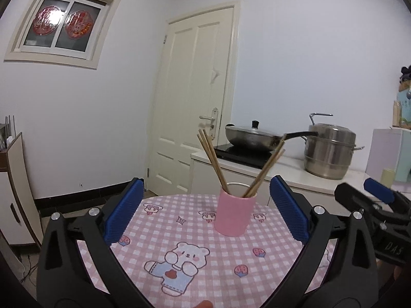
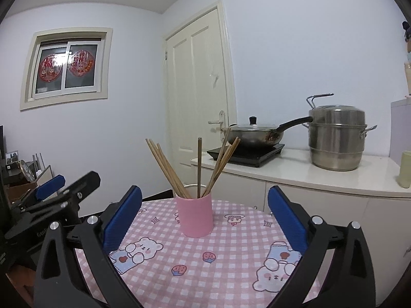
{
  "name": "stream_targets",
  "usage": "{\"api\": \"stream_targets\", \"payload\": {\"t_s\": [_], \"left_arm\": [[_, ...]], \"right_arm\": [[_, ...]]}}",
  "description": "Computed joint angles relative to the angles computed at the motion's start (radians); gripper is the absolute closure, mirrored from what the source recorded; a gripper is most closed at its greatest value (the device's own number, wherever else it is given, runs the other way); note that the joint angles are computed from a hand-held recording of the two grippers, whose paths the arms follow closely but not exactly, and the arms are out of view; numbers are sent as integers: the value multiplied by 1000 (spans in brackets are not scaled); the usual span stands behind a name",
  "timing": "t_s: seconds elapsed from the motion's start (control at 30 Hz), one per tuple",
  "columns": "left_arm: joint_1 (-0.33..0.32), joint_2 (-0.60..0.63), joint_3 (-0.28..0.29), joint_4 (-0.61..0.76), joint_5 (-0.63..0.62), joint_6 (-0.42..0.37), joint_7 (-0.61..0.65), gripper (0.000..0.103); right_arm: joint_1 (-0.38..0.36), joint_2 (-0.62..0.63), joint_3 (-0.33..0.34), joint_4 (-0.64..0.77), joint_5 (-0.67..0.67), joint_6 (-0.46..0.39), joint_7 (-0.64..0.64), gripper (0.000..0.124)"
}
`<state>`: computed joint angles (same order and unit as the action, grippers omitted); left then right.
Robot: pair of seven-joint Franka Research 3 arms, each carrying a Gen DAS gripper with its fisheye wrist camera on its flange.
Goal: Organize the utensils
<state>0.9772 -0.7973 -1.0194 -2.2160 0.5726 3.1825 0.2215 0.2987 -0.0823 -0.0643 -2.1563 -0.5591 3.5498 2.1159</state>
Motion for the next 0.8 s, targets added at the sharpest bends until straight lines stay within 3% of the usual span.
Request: {"api": "stream_targets", "payload": {"t_s": [0.47, 0.8], "left_arm": [[-80, 15, 40, 10, 63, -65, 45, 6], [-90, -23, 62, -5, 67, -44, 19, 6]], "right_arm": [[46, -46, -49, -45, -11, 15, 6, 29], [58, -71, -54, -72, 9, 26, -33, 29]]}}
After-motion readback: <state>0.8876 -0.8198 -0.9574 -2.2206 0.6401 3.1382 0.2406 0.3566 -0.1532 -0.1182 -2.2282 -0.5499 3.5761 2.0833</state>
